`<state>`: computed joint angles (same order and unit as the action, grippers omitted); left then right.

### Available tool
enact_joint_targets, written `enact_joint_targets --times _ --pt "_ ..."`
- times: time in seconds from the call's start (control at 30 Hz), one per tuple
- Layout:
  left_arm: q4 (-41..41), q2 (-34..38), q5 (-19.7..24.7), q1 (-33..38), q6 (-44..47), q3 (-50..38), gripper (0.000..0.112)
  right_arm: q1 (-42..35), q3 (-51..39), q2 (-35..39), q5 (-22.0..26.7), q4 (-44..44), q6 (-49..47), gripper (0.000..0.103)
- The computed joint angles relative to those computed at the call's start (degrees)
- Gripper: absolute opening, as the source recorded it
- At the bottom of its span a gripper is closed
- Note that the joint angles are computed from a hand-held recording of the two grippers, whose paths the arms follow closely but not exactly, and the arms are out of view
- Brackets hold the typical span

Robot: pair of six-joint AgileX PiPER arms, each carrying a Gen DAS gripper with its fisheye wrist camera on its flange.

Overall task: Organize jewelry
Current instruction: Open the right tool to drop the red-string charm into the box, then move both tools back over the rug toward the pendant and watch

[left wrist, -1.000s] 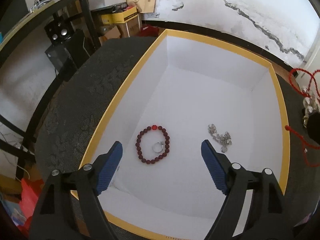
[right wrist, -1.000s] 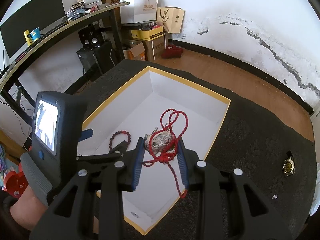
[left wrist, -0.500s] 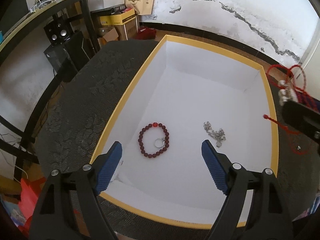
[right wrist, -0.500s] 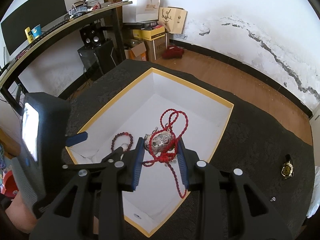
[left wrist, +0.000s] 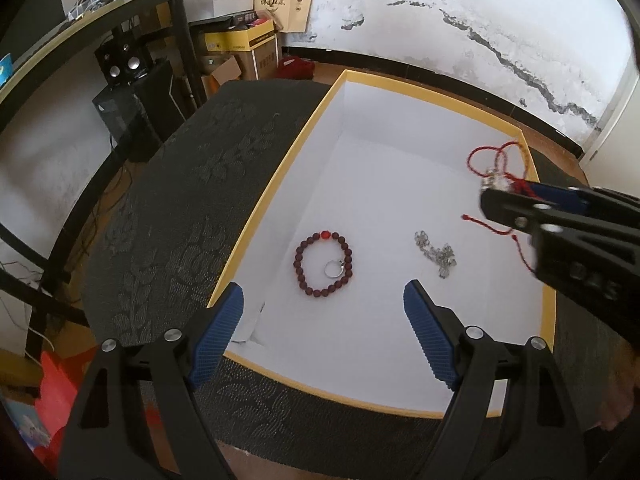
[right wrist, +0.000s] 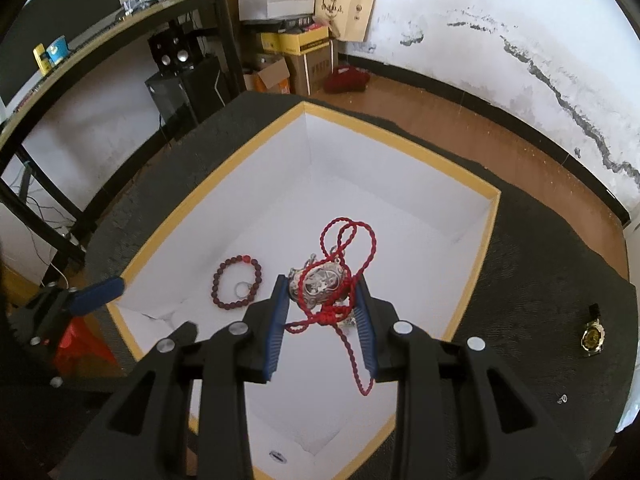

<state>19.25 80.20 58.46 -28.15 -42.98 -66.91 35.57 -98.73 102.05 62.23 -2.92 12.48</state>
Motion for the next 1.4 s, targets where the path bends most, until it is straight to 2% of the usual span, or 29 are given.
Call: enact_joint_targets --times 0.27,0.53,0.57,0.6,0.63,0.67,0.7,0.83,0.97,1.1,1.2,1.4 --pt "0.4 -1.4 -0.7 0.5 0.6 1.8 0.081 -0.3 -2.6 5.7 0.7 -0.1 0.4 0.032" --pt "0.0 -2.0 -1.0 0.9 1.0 2.5 0.081 -0.3 -2.5 6.6 0.2 -0.3 0.6 0.033" --pt "-0.1 -2.0 -1.0 0.9 1.1 2.5 0.081 -0.3 -2.2 6.4 0.2 -0.5 0.8 0.042" --pt "-0.1 -2.1 -0.9 0.9 1.1 2.5 0.081 -0.4 -2.1 6.2 0.0 -0.3 0.8 0.057" --pt "-0.1 -2.2 -0.8 0.9 1.2 2.5 0.081 -0.5 -1.6 5.7 -0.3 0.1 0.6 0.063" --pt "-0.1 -2.3 -0.7 0.8 1.3 2.5 0.081 -0.7 -1.3 5.3 -0.6 0.4 0.5 0.076" --pt "0.1 -2.3 -0.5 0.6 1.1 2.3 0.081 -0.8 -0.9 4.8 -0.8 0.2 0.5 0.081" --pt "0.7 -2.4 0.3 -0.2 -0.1 1.9 0.081 -1.1 0.0 2.6 -0.9 0.4 -0.1 0.081" --pt "1.9 -1.7 2.1 -2.2 -1.4 0.0 0.081 -2.6 2.9 -1.9 -1.3 1.6 -1.3 0.087" --pt "5.5 -1.2 4.9 -6.3 -5.2 -2.4 0.093 -5.1 10.1 -10.5 -2.8 3.0 -2.9 0.088" --pt "7.4 0.2 7.6 -9.5 -7.5 -5.0 0.095 -8.8 17.1 -18.8 -3.8 5.3 -6.7 0.091" --pt "8.9 5.2 10.5 -16.7 -10.4 -12.3 0.097 -24.5 30.0 -34.2 -4.4 11.5 -18.2 0.092"
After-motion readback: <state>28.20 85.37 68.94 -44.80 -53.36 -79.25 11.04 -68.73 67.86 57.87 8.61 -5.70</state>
